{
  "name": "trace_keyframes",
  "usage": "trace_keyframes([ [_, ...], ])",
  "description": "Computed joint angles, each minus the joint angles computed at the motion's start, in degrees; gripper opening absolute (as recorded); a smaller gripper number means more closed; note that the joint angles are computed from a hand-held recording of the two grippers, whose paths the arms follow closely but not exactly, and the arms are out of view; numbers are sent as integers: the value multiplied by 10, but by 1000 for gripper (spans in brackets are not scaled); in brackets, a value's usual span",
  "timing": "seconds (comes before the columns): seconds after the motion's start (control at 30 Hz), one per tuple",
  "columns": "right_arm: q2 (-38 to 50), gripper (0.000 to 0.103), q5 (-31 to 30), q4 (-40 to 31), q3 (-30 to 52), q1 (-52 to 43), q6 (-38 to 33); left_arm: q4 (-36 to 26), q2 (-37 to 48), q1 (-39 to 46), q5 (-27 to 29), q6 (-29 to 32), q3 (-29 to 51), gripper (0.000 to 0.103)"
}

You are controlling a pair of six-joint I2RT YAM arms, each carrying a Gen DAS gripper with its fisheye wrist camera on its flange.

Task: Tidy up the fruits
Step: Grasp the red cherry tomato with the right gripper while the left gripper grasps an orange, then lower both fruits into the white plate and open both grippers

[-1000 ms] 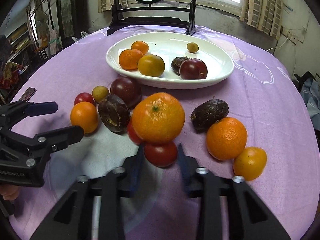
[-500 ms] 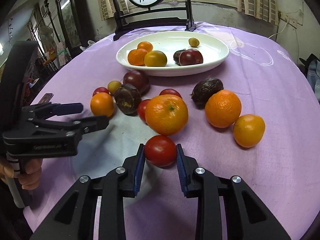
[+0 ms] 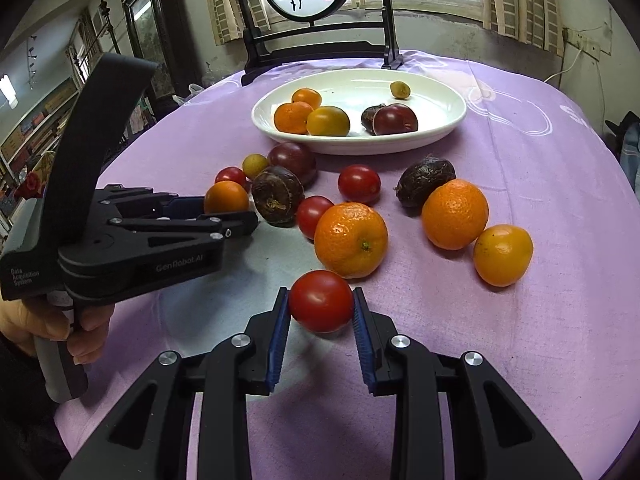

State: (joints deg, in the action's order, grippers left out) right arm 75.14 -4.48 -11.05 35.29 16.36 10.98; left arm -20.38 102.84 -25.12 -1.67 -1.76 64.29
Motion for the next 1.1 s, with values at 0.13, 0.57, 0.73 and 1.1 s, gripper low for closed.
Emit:
trace_keyframes([
  [0.13,-11,31,-11,11,-9,1,-2,5,-41,7,17,11,-32,38],
  [0.57,-48,31,-37,-13,56,-25,-13,-33,-79,32,72,37,32,38],
  [0.73,66,31,17,-20,170,-37,-51,-56,18,42,69,14,163,38],
  [1.1,289,32,37,-39,368,-52,-77,-147,241,52,19,1,445,38],
])
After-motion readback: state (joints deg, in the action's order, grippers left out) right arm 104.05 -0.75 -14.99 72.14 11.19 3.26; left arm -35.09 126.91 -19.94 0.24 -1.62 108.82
